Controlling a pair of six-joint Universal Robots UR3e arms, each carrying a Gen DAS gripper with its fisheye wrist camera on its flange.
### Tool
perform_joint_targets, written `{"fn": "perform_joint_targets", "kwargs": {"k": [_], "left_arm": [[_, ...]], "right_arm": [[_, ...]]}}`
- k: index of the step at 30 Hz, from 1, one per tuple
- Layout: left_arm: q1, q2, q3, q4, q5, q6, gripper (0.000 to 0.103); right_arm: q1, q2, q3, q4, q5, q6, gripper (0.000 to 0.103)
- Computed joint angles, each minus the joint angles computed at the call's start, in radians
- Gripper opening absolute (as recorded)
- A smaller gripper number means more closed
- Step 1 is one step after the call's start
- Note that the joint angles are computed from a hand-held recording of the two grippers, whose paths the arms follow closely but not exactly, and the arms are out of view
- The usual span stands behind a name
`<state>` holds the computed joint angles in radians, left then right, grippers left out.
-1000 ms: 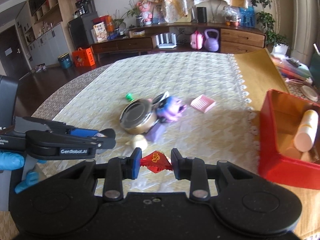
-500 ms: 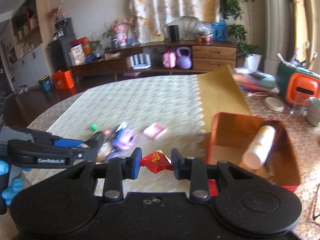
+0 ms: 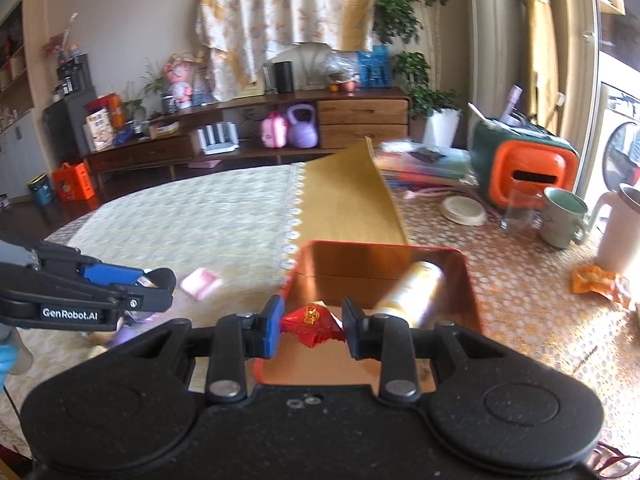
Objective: Organize rigid objects
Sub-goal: 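Carry the jar and the red packet over the red box with both grippers, then release the jar with the left gripper while the right gripper drops the red packet into the box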
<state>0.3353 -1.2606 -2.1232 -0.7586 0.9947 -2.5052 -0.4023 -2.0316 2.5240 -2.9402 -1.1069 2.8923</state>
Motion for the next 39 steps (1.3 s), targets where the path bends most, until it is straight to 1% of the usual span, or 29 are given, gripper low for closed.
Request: {"fn": "perform_joint_targets", "kwargs": {"k": [4, 9, 15, 20, 22, 28, 33, 39], "left_arm": [[-0.133, -0.123, 0.074, 0.097, 0.072, -0.091, 0.038], [-0.283, -0.281, 0.225, 0.142, 0.146, -0.194, 0.038], [-0.428, -0.464, 0.415, 0.14, 0.218, -0.274, 0.038], [-0.525, -0.617, 0.529, 0.172, 0.316, -0.321, 0.039], [-0.547, -0.666, 0.568, 0.179, 0.345, -0.336, 0.039], [-0.576, -0.777, 0.665, 0.174, 0.384, -0.368, 0.039], [-0.59, -0.843, 0.735, 0.151, 0.397, -0.387, 0.039], [-0.6, -0.898, 0.798, 0.123, 0.408, -0.404, 0.039]], "right_arm": [[-0.103, -0.028, 0.038, 0.03, 0.053, -0.061, 0.031], [-0.18, -0.009, 0.062, 0.038, 0.096, -0.109, 0.031], [-0.177, 0.075, 0.066, -0.03, 0.093, -0.132, 0.031], [-0.171, 0.161, 0.048, -0.085, 0.092, -0.131, 0.03], [-0.162, 0.189, 0.043, -0.1, 0.089, -0.14, 0.03], [-0.138, 0.277, 0.025, -0.145, 0.07, -0.162, 0.03], [-0.123, 0.345, 0.003, -0.172, 0.055, -0.164, 0.031], [-0.117, 0.363, 0.002, -0.163, 0.047, -0.183, 0.031]]}}
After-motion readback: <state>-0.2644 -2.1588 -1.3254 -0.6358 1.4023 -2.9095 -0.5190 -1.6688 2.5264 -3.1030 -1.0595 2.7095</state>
